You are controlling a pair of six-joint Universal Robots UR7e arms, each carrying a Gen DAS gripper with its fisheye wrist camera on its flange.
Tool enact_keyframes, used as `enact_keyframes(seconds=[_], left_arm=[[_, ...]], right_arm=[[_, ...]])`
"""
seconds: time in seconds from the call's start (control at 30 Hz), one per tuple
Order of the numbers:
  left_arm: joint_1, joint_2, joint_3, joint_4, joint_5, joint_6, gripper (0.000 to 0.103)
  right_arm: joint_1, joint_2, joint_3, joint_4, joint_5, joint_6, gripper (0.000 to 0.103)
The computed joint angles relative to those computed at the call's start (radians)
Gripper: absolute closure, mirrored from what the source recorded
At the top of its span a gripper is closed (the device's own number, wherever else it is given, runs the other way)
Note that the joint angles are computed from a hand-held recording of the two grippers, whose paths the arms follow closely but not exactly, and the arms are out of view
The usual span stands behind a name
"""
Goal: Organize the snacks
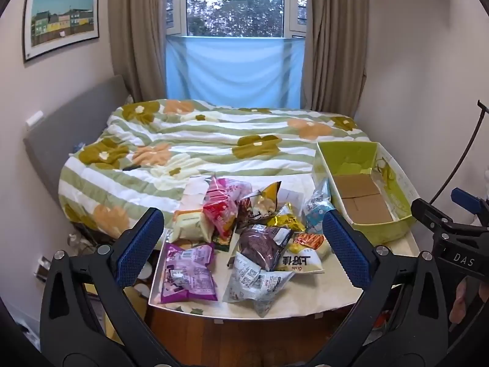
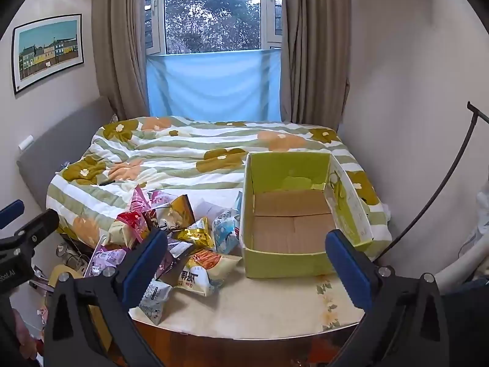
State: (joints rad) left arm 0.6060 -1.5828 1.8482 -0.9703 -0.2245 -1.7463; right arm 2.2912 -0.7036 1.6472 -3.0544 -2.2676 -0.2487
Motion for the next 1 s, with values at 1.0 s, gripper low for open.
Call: enact_keyframes(seconds=[1.0], left_arm=[[-0.03, 0.01, 0.005, 0.072, 0.003, -0.103, 0.001]], right_arm=[[0.013, -0.023, 0.035, -0.028, -0.016, -0.003, 0.0]])
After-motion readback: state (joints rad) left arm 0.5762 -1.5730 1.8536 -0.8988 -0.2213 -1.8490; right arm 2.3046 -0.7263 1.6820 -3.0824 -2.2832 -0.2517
